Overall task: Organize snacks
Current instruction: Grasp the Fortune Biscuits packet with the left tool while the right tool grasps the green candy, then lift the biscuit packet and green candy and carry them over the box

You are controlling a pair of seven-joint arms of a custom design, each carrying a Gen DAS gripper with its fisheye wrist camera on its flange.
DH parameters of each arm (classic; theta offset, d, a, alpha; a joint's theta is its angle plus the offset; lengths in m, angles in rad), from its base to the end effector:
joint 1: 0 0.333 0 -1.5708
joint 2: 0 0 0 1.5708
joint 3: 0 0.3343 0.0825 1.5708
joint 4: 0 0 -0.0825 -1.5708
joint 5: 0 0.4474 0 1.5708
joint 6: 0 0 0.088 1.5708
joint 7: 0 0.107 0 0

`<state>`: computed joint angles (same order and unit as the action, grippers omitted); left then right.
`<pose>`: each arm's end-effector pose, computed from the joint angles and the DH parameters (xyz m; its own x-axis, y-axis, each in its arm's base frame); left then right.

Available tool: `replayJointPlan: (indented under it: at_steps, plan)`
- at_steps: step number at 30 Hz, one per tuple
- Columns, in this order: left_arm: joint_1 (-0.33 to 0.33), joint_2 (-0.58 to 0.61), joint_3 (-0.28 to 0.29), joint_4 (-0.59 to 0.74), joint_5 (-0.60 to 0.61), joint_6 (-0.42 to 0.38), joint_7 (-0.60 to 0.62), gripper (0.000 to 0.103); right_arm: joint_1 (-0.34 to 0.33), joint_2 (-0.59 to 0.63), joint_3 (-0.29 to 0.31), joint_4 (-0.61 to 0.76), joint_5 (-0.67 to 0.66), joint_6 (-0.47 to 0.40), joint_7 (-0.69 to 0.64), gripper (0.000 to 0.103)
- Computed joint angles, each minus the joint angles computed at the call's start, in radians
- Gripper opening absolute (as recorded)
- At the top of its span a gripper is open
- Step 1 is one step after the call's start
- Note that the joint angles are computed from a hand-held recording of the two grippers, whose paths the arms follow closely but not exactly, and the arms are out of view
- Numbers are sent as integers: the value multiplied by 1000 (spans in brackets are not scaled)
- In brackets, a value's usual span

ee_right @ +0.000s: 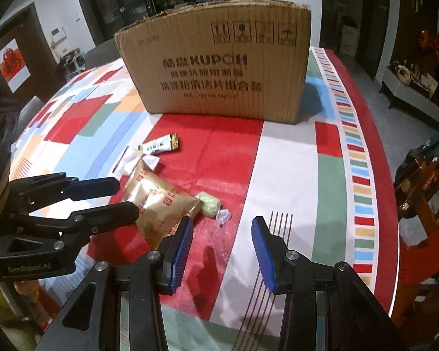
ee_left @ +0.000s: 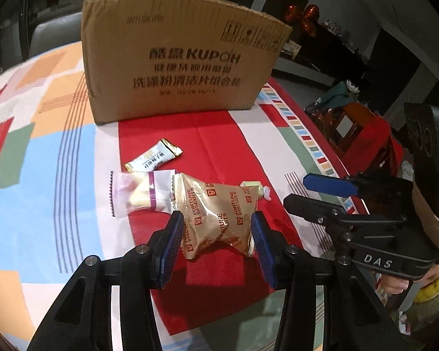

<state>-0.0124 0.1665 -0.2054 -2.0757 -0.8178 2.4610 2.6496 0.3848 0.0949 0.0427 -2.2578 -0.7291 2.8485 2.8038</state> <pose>0.6326 -0.1367 0.3519 -0.6740 -0.6860 0.2740 -0.7014 0.4778 -0.5289 0.5388 0.2843 0.3396 -0.1148 -0.9845 -0.1327 -0.8215 0.1692 -0.5445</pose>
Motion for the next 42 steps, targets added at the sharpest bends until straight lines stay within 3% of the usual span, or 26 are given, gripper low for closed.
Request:
replayJointPlan:
  at_steps: [5, 8, 13, 19, 33, 36, 40, 42]
  plan:
    - [-3, 15, -1, 4, 25, 18, -32, 50, 1, 22, -1, 10, 33, 9, -40, 43]
    - [-1, 31, 0, 22, 40, -4, -76, 55, 1, 37, -4, 17, 69, 23, -72, 43]
    - [11, 54, -8, 45, 36, -29, -108, 54, 13, 55, -16, 28, 114, 25, -111, 43]
    - [30, 69, -17, 64, 4, -82, -111, 37, 22, 62, -24, 36, 144, 20, -149, 43]
    - [31, 17, 3, 35, -54, -54, -64, 34, 20, 105, -22, 89, 215, 2, -253, 42]
    - [31, 16, 6, 34, -58, -53, -66, 34, 22, 126, -22, 113, 250, -10, -296, 34]
    - [29, 19, 7, 36, -58, -46, -74, 34, 35, 144, -32, 132, 263, -20, -322, 31]
    - [29, 19, 6, 35, -58, -40, -73, 34, 46, 148, -41, 138, 254, -25, -317, 22]
